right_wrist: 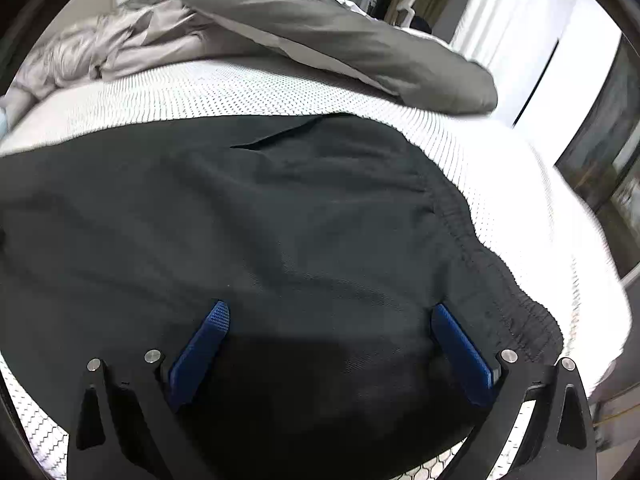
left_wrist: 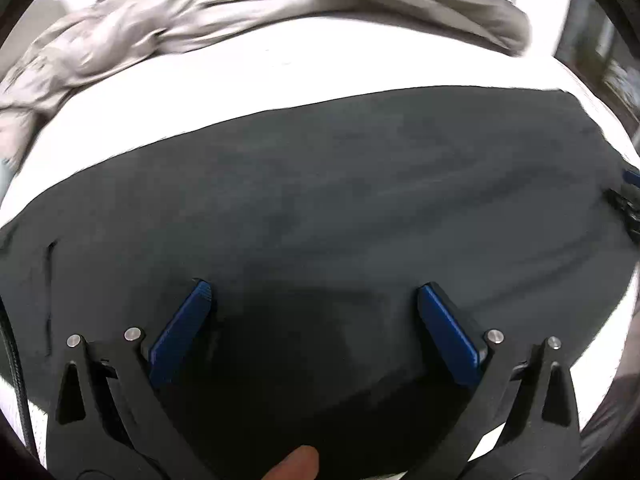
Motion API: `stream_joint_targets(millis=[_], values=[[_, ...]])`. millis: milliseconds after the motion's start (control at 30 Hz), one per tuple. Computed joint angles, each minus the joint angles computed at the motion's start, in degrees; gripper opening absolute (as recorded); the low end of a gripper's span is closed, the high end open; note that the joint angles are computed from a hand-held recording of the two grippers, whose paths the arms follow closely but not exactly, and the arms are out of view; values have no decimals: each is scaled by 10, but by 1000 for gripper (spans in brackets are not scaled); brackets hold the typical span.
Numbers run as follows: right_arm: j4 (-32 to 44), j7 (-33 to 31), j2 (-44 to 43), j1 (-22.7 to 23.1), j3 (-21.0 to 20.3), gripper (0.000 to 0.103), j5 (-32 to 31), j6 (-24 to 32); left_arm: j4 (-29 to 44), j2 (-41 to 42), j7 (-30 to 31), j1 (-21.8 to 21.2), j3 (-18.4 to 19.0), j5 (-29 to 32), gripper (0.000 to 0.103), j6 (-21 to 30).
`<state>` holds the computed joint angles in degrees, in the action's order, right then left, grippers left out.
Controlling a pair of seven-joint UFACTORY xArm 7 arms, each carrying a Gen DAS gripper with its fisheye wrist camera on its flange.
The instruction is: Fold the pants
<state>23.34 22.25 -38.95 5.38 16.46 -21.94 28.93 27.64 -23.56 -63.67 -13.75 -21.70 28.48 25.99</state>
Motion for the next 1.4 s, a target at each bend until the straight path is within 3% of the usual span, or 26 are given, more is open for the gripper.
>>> stream_joint_targets(millis=[100, 200, 300, 367, 467, 600, 700, 800, 867, 967, 1067, 1167, 1267, 1333, 1400], values=[[5, -4, -14, 45, -5, 102, 32, 11, -31, -48, 13, 1, 14, -7, 103, 11], [29, -6, 4, 86, -2, 102, 71, -20, -59, -111, 3, 9, 0, -8, 103, 38], [67, 8, 72, 109, 3, 102, 104, -66, -75, -146, -8, 26, 1, -19, 103, 53], [100, 9, 128, 129, 11, 102, 118, -74, -89, -164, 7, 30, 23, -35, 103, 64], [161, 26, 217, 135, 43, 102, 90, -55, -115, -189, 35, 29, 33, -50, 103, 80], [212, 69, 300, 128, 61, 102, -23, -21, -141, -216, 67, 40, 42, -54, 103, 73], [185, 93, 267, 141, 37, 102, -38, -13, -181, -272, 112, 14, 73, -84, 96, 63], [163, 184, 231, 97, 34, 103, -137, 28, -219, -355, 168, -15, 102, -117, 86, 76], [142, 204, 209, 87, 13, 103, -134, 32, -245, -428, 196, -40, 119, -144, 85, 101], [124, 191, 188, 88, -19, 103, -76, 10, -258, -522, 205, -61, 94, -170, 83, 161], [139, 185, 192, 99, 1, 103, -56, -2, -254, -568, 202, -59, 66, -180, 83, 200], [171, 161, 230, 131, 16, 103, -25, -30, -246, -565, 196, -26, 51, -172, 83, 209], [247, 98, 329, 178, 14, 103, 31, -52, -239, -494, 206, 38, 75, -156, 83, 172], [303, 90, 390, 207, 24, 103, 9, -34, -234, -437, 219, 73, 102, -158, 83, 151], [341, 95, 427, 234, 21, 103, -36, -6, -249, -435, 226, 89, 121, -166, 87, 133]])
